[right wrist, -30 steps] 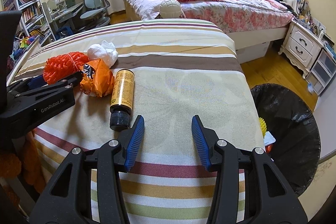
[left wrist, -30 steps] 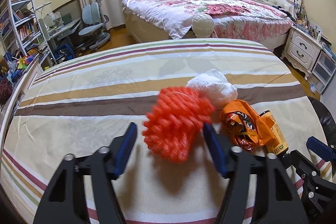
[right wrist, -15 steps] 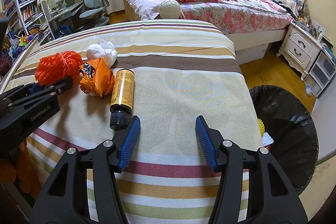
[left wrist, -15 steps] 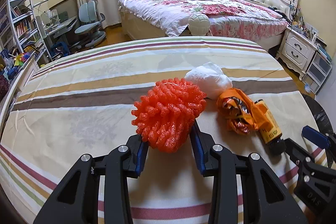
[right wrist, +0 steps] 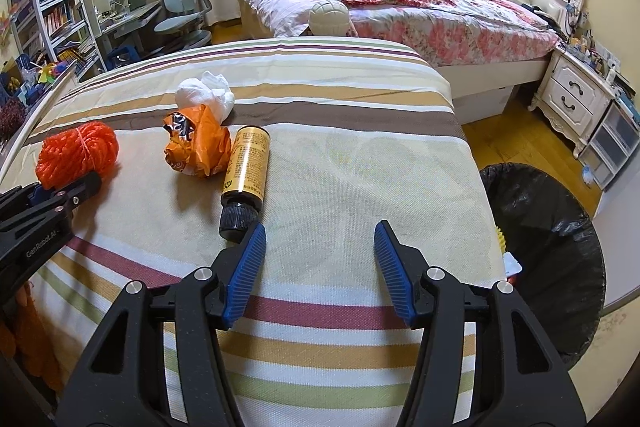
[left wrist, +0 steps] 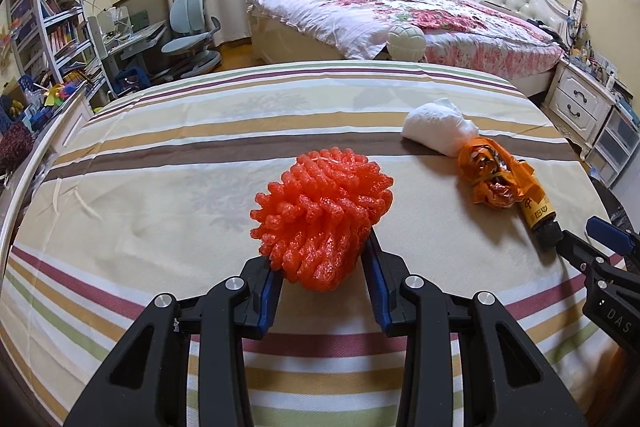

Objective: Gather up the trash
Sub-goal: 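Grasp the amber bottle with the right tool while the left tool holds the orange net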

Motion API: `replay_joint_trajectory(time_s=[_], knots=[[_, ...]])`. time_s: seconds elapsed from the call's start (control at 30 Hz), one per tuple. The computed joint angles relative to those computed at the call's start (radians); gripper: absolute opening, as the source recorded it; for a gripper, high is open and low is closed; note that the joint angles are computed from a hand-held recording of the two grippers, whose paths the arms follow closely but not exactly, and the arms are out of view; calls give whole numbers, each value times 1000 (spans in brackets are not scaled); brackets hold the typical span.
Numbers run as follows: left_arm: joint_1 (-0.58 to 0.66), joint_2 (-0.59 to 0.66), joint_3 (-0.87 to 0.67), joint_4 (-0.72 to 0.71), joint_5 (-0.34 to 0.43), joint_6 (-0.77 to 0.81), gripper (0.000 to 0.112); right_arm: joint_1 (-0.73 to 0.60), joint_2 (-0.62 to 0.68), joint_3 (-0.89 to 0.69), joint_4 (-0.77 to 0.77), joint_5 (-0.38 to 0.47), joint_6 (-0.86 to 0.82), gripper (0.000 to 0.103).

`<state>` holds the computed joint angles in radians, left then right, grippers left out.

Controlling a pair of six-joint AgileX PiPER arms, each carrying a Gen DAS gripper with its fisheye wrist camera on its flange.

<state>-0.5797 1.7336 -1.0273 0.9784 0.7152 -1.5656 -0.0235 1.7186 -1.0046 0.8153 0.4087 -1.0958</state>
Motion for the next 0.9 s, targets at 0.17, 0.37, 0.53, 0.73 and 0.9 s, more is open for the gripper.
replay_joint_trajectory(time_s=[0.17, 0.37, 0.53, 0.73, 0.9], knots=[[15, -12, 22, 6, -12, -29, 38, 17, -13, 14, 6, -13, 0, 55], [13, -14, 31, 18, -16, -51, 38, 30, -26, 22, 7, -22, 12, 55], [15, -20, 35, 12, -22, -59, 38, 29, -29, 23, 15, -27, 9, 55], [18, -34, 47, 19, -25, -65, 38, 24, -36, 15, 9, -21, 18, 55], [30, -48, 68, 29, -14, -76, 38, 25, -44, 9, 8, -16, 23, 55]])
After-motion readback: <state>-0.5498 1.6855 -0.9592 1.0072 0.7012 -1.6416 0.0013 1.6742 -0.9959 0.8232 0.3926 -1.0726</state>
